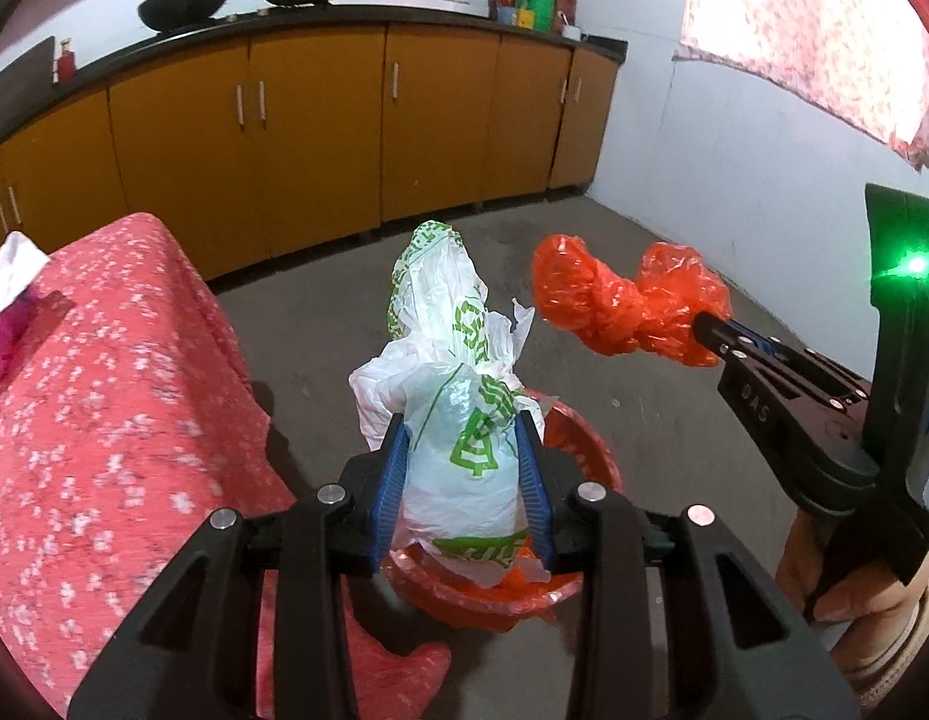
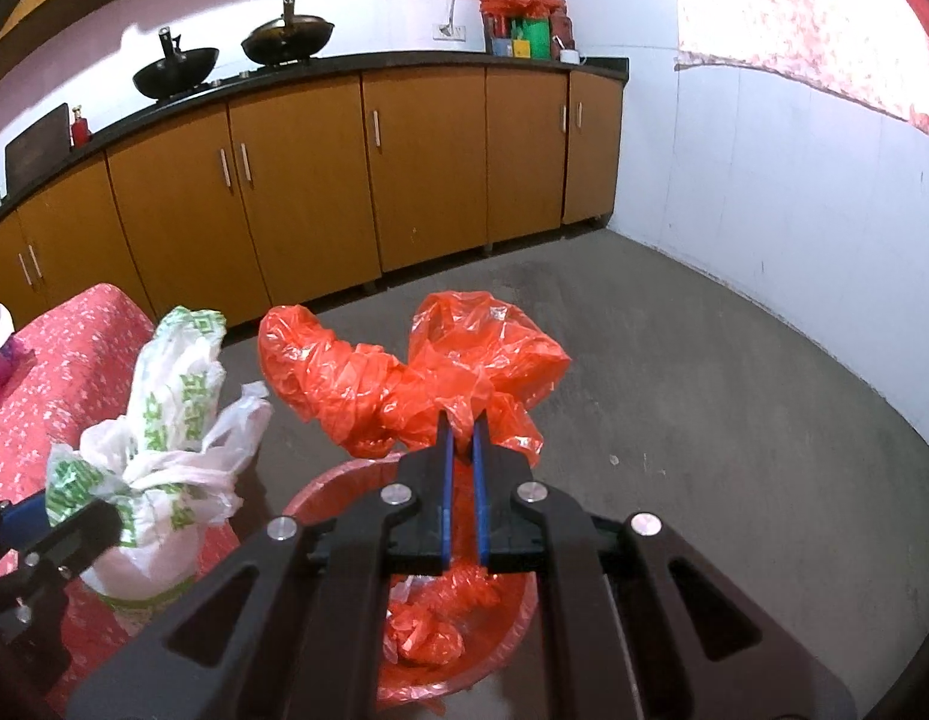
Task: Collect trash
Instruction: 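Carry both bags over the orange basket and open both tools, then return both tools to the table above the bubble wrap and paper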
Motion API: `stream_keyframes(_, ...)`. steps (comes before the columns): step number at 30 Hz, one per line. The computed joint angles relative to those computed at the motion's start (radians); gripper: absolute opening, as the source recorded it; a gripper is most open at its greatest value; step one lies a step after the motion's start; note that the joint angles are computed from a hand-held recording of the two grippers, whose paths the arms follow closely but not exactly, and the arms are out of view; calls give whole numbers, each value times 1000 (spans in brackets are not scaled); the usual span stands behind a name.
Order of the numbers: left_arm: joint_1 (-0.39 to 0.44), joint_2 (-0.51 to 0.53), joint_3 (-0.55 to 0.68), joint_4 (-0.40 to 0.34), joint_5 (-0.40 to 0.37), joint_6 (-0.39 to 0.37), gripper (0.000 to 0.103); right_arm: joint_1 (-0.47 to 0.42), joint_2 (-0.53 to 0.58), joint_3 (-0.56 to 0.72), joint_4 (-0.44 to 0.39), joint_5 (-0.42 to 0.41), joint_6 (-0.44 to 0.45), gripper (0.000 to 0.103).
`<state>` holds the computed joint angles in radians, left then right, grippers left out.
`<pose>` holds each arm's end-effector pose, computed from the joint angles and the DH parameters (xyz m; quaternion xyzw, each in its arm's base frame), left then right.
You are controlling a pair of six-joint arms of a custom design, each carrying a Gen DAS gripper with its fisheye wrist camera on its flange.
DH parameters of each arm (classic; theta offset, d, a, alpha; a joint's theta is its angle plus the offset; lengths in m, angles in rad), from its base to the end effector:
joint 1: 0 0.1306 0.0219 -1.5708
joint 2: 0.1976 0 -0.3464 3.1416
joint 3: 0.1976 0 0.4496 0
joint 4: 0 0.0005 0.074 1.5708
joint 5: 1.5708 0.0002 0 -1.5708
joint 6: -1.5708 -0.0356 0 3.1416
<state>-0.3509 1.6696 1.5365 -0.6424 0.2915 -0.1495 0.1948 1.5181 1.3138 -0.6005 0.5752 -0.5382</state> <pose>0.6027 -0.2321 0.3264 0.2804 0.8699 -0.1717 0.3677 0.5768 0.0936 0.3072 0.2564 0.8583 -0.1172 0.4288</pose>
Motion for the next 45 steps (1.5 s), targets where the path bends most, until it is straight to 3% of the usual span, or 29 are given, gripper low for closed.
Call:
stream_keyframes(5,-24,34,31,-23,-24,-12,38,-15,23,7,-7,-44,-17,8)
stream_keyframes(10,-42,49,37,-9,-56,-21,43,-29,54,27,-16,-93,-6,18)
stream_keyframes(13,-47,61,45,-5,-63,-15,43,-33,62,33,-17,-115,-14,19)
stream_keyframes(22,-6,51,56,-5,-36,67,47,-30,16,-3,6,-108,-5,25)
stream_keyframes(27,38,11,33,24,-24,99,51,-7,9,19,18,-100,21,33)
stream_keyframes(36,177,-68,-17,55,-9,116,59,69,69,148,11,-119,79,34)
stream_keyframes(45,365,-118,-54,128,-97,66,65,162,182,330,-2,-157,134,34)
